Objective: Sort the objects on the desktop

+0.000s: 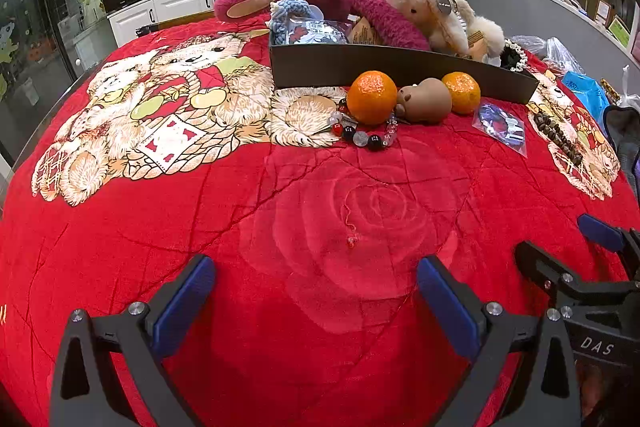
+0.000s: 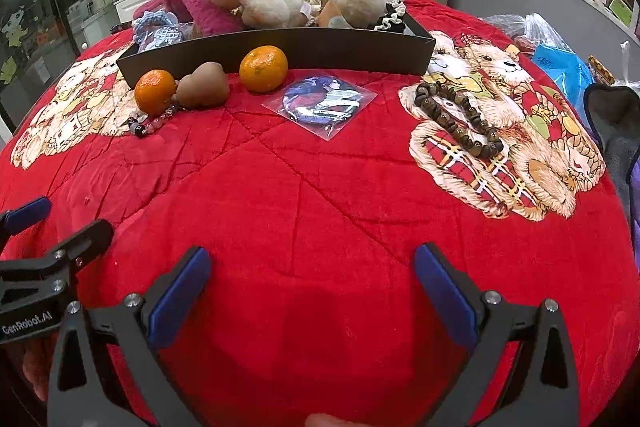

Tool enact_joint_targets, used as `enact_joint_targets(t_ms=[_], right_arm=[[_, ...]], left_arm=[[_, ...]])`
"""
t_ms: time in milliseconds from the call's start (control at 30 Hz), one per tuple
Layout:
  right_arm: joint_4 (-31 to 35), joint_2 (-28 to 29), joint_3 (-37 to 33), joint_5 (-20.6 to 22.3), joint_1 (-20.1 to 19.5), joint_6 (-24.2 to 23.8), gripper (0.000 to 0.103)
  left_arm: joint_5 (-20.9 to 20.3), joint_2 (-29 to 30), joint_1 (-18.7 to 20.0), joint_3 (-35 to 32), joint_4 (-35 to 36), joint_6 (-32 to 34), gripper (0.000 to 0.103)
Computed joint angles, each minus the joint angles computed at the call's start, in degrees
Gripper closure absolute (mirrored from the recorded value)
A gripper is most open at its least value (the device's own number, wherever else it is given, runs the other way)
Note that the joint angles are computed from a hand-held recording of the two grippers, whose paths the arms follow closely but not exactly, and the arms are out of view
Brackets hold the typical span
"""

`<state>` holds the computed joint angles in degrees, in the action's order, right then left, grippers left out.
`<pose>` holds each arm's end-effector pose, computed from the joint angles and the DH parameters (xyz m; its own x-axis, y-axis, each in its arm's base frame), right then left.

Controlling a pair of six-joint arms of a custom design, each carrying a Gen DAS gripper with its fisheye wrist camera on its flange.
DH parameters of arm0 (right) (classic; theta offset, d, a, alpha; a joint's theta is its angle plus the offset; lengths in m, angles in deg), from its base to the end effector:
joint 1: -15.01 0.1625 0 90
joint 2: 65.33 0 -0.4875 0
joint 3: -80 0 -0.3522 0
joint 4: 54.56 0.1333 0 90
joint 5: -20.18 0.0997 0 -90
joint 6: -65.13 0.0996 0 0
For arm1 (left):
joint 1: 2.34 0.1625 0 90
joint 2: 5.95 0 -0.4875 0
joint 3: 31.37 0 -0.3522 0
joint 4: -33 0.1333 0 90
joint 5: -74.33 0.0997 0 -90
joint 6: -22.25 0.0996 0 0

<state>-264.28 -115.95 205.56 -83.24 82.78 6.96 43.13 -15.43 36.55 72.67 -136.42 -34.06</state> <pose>-0.1022 -0.5414 0.2007 -0.6704 -0.2844 0.6853 -0.5708 0.7878 -0.2315 -0.2797 -0.5063 -0.1841 -0.7091 -0.2028 -0.6753 0.2908 0.7884 -0.5421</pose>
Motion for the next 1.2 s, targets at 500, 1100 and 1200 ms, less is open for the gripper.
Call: enact_joint_targets(t_ms=[500, 1100, 1200], right_arm=[[-0.41, 0.45, -0.33, -0.39, 0.32, 0.73, 0.000], [-0.41, 0.40, -0.29, -0.37, 0.31, 0.67, 0.000], [-0.40, 0.40, -0.29, -0.37, 0.32, 0.67, 0.000]], left_arm=[[-0.01, 0.03, -0.04, -0.14, 0.20, -0.09, 0.000], [-0.01, 0.06, -0.06, -0.16, 0.19, -0.10, 0.000], [-0.03, 0.07, -0.06, -0.17, 0.13, -0.10, 0.000]])
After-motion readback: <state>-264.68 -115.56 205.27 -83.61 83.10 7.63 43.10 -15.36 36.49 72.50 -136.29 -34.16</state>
